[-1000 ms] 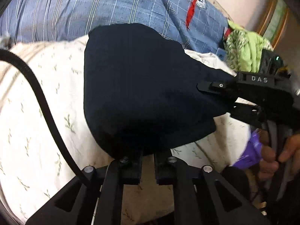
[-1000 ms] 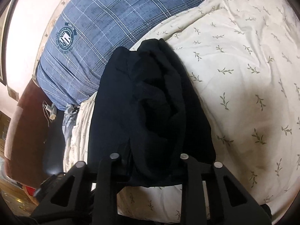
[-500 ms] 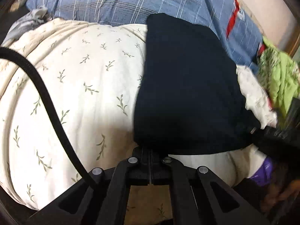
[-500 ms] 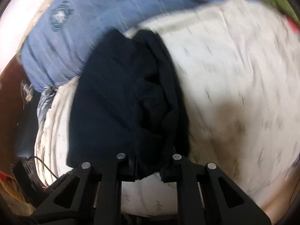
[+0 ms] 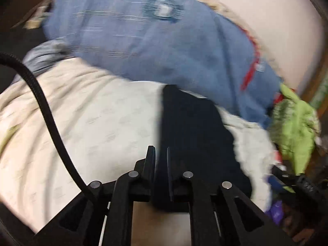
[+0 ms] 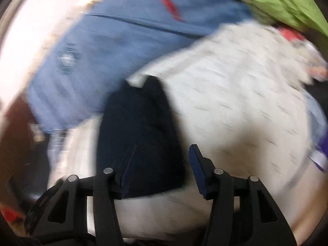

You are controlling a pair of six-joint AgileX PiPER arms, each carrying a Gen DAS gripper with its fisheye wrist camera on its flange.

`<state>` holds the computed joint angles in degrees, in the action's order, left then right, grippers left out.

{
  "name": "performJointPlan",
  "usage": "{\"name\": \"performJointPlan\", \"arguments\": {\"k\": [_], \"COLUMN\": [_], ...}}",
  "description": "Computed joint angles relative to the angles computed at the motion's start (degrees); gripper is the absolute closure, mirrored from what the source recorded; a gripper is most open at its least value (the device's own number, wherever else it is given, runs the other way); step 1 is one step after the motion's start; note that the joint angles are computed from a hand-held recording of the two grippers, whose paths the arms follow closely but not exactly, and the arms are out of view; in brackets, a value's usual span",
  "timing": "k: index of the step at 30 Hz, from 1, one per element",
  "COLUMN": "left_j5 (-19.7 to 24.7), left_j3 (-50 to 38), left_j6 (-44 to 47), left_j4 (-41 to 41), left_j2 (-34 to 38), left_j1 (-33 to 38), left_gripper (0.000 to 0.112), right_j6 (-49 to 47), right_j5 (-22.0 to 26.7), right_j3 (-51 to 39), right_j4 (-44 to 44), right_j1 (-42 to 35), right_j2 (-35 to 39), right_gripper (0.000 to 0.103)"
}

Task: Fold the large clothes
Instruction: 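Press the folded navy jacket bundle flat with both tools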

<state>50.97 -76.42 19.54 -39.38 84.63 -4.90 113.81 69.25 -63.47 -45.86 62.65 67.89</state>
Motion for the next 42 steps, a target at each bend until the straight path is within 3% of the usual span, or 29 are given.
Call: {"name": "performJointPlan", "arguments": {"k": [3, 6, 7, 9, 12, 15, 17, 20, 23, 25, 29, 31, 33, 37, 42], "left_j5": [-2.87, -2.15, -3.16, -7.82, -8.8, -7.67, -7.02, -7.18, -7.47, -8.33, -7.97, -7.67, -7.45, -5.12, -4.5], "left_j3": [-4.2, -5.78, -5.13, -1.68, -1.19, -1.2, -2.21, -1.71, -1.62, -1.63, -1.99, -2.33, -2.35, -4.29, -5.05], "left_j6": [-3.54, -8.43, -9.7, -10.62, -10.91, -9.01, -8.74, -9.59, -12.19, -14.78, -13.98, -14.1, -13.14, -13.48, -15.51], "left_j4": [5.53, 11.24, 13.44, 17.83, 19.95, 15.82, 15.12, 16.3, 20.65, 25.2, 25.85, 26.92, 25.96, 24.07, 26.96], "left_j2": [4.34, 9.93, 11.08, 10.61, 10.06, 8.98, 9.0, 8.09, 7.16, 7.16, 8.14, 8.72, 8.69, 8.97, 8.9], "left_j1": [-10.13, -15.69, -17.13, -19.49, -20.42, -18.53, -18.15, -19.09, -20.92, -22.98, -23.69, -24.06, -23.44, -21.7, -22.02], "left_gripper": [0.098, 0.099, 0.099, 0.107, 0.106, 0.098, 0.092, 0.09, 0.09, 0.09, 0.089, 0.089, 0.088, 0.088, 0.087], "right_j6": [-7.55, -11.71, -11.65, -10.2, -11.57, -12.19, -22.02, -39.2, -54.57, -60.06, -61.14, -60.08, -58.38, -60.66, -67.08], "right_j5": [-10.07, -13.04, -13.78, -16.36, -13.43, -13.94, -13.69, -20.72, -20.3, -16.56, -10.01, -10.37, -7.29, -9.55, -8.08], "right_j3": [-0.51, 3.04, 5.32, 10.93, 11.8, 9.48, 3.49, -5.99, -13.37, -17.9, -18.97, -18.71, -19.65, -21.48, -32.94], "right_j4": [4.52, 12.43, 13.9, 14.36, 15.8, 12.77, 12.96, 20.3, 30.05, 32.36, 26.91, 26.13, 23.73, 22.58, 25.51], "right_j1": [-8.42, -14.31, -15.16, -15.52, -15.26, -16.33, -20.34, -30.85, -35.7, -37.66, -39.82, -41.63, -42.35, -40.61, -39.73], "right_j2": [4.03, 7.21, 7.31, 5.86, 3.55, -1.08, 0.49, 7.65, 15.5, 21.66, 28.56, 29.25, 29.15, 25.73, 33.66], "right_gripper": [0.052, 0.06, 0.071, 0.075, 0.093, 0.093, 0.092, 0.092, 0.092, 0.092, 0.094, 0.093, 0.093, 0.092, 0.091]}}
